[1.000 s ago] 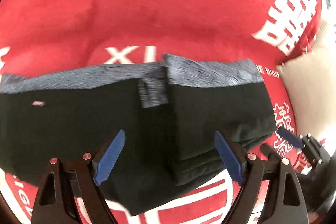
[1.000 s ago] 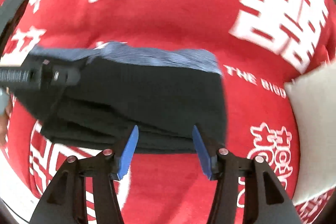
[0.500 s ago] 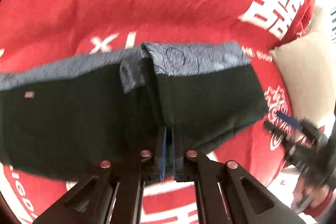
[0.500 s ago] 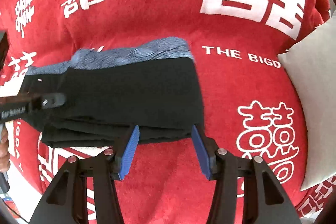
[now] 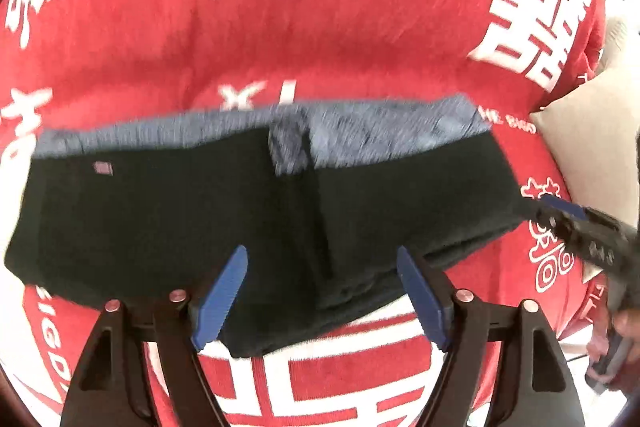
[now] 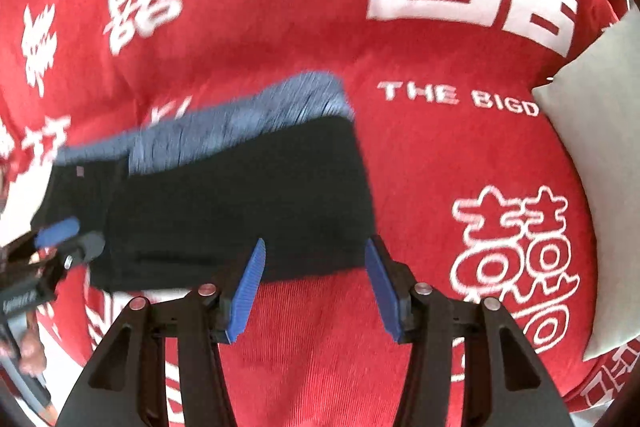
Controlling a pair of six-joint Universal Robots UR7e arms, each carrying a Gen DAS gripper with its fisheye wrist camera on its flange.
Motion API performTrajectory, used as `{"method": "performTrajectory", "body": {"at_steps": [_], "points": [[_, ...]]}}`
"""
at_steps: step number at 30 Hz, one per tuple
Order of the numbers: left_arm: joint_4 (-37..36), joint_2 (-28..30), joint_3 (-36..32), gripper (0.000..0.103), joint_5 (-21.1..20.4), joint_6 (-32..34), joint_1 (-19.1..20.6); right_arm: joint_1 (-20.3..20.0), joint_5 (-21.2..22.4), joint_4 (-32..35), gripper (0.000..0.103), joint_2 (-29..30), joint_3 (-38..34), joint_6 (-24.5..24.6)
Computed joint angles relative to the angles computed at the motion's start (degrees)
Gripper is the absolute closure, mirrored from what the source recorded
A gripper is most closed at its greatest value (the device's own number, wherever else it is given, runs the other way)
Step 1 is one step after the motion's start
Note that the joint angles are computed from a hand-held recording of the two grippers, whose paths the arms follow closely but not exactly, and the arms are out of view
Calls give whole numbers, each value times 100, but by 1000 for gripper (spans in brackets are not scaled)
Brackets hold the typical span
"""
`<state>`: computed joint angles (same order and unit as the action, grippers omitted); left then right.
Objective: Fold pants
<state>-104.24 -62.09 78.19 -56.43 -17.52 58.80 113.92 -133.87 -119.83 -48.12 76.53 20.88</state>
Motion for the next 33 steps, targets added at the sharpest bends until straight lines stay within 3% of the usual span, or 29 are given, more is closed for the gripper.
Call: {"method": "performTrajectory", "body": {"at_steps": [2, 3, 4, 7, 10, 12, 15, 19, 23, 27, 30, 33], "points": [[-165, 196, -221, 25, 28, 209, -39, -138, 218, -127, 66, 46, -214, -41], [-255, 317, -333, 25, 3, 307, -38, -236, 376, -139, 84, 107, -379, -40], [-342, 510, -499, 25, -17, 426, -31, -335, 485, -139, 87, 207, -582, -34], [-508, 942, -777, 25, -60, 618, 6, -553, 595, -134, 91, 516, -1108, -40], [-212, 1211, -879, 25, 76, 500, 83, -707, 795, 129, 91, 922, -1742, -191], [-36, 1215, -751, 25, 155, 389, 141, -775, 942, 417, 91, 1159, -2094, -410], [-367, 1018, -276, 25, 369, 750, 83, -909, 962, 1113, 91, 1536, -2574, -541], [-206, 1016, -371, 25, 286, 530, 136, -1012, 1199, 976, 94, 1554, -2633, -403], [-160, 976, -393, 24, 137, 357, 216, -865, 1044, 803, 91, 1216, -2186, -342], [-221, 942, -321, 24, 204, 383, 199, -577, 787, 295, 90, 454, -935, -467], [-265, 916, -272, 24, 209, 438, 198, -391, 404, 284, 91, 101, -189, -518], [-190, 941, -325, 23, 222, 471, 197, -360, 383, -8, 90, -176, 336, -378]]}}
